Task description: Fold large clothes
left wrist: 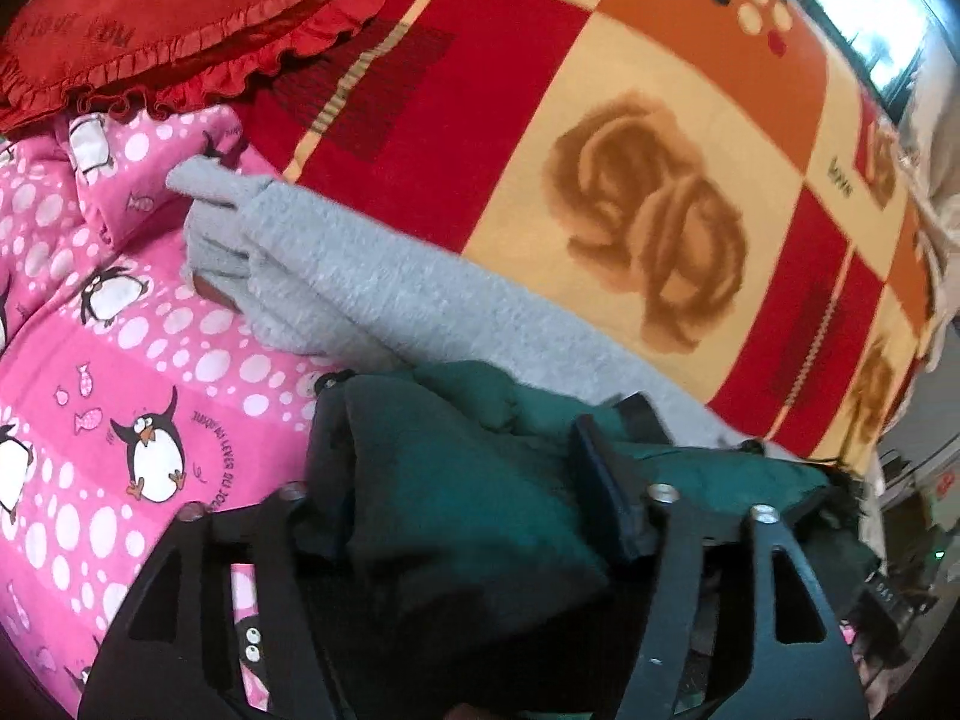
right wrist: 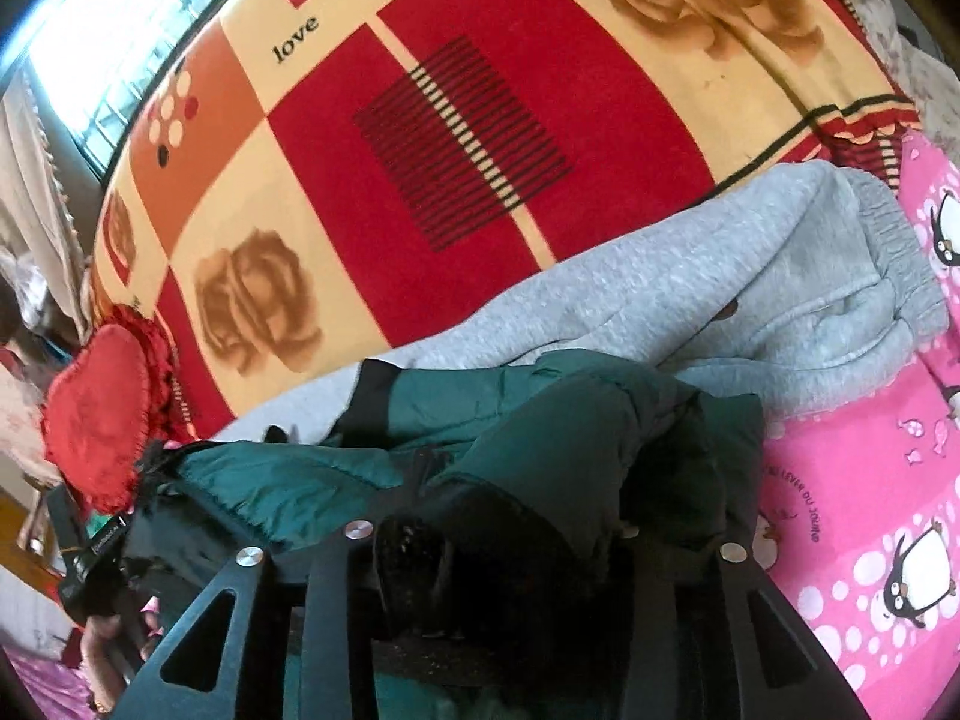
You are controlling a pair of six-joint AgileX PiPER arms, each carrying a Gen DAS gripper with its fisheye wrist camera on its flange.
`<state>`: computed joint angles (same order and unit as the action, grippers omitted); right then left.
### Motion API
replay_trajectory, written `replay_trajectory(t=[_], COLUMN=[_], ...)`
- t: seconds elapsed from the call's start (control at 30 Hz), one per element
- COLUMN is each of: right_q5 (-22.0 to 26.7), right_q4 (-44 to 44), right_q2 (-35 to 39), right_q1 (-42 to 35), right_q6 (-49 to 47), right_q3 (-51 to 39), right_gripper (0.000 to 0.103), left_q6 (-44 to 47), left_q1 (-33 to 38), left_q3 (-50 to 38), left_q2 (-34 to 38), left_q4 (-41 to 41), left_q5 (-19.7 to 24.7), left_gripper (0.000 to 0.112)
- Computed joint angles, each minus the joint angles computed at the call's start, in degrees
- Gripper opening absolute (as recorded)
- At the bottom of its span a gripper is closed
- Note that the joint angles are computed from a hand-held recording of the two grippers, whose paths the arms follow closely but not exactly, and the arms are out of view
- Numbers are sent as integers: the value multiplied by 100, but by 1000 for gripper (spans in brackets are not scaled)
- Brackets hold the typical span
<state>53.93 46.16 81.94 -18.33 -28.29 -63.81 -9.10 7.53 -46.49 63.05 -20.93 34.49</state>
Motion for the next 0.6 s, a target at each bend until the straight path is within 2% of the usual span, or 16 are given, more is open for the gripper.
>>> replay_trajectory(t=[0.03,0.07,0.13,0.2,0.3,0.5,0.6], right_q5=[52,48,-3,-24,-192,-367,-424], right_q4=[188,238,475,352,371,941,687], right_q2=[-54,-90,-256,-327,-540,-969,-934], right_q1=[-73,-90,-155,-116,-138,-173,2], right_q6=[-114,-142,-304,-172,-218,-885,-790], right_q3=[32,50,157,121,183,271,183], right_gripper=[59,81,92,92,92,92,92], left_q6=[99,181,554,833,1022,516,288], left_q1=[10,26,205,429,656,376,191], left_q3=[-25,-37,-48,-84,-33,65,4], left_q2=[-73,-99,-181,-208,-463,-1067,-928], left_q4=[-86,-152,-560,-907,-1150,-495,-169], left_q5=[23,24,57,140,3,-647,-721], left_gripper=[74,78,80,80,80,80,80])
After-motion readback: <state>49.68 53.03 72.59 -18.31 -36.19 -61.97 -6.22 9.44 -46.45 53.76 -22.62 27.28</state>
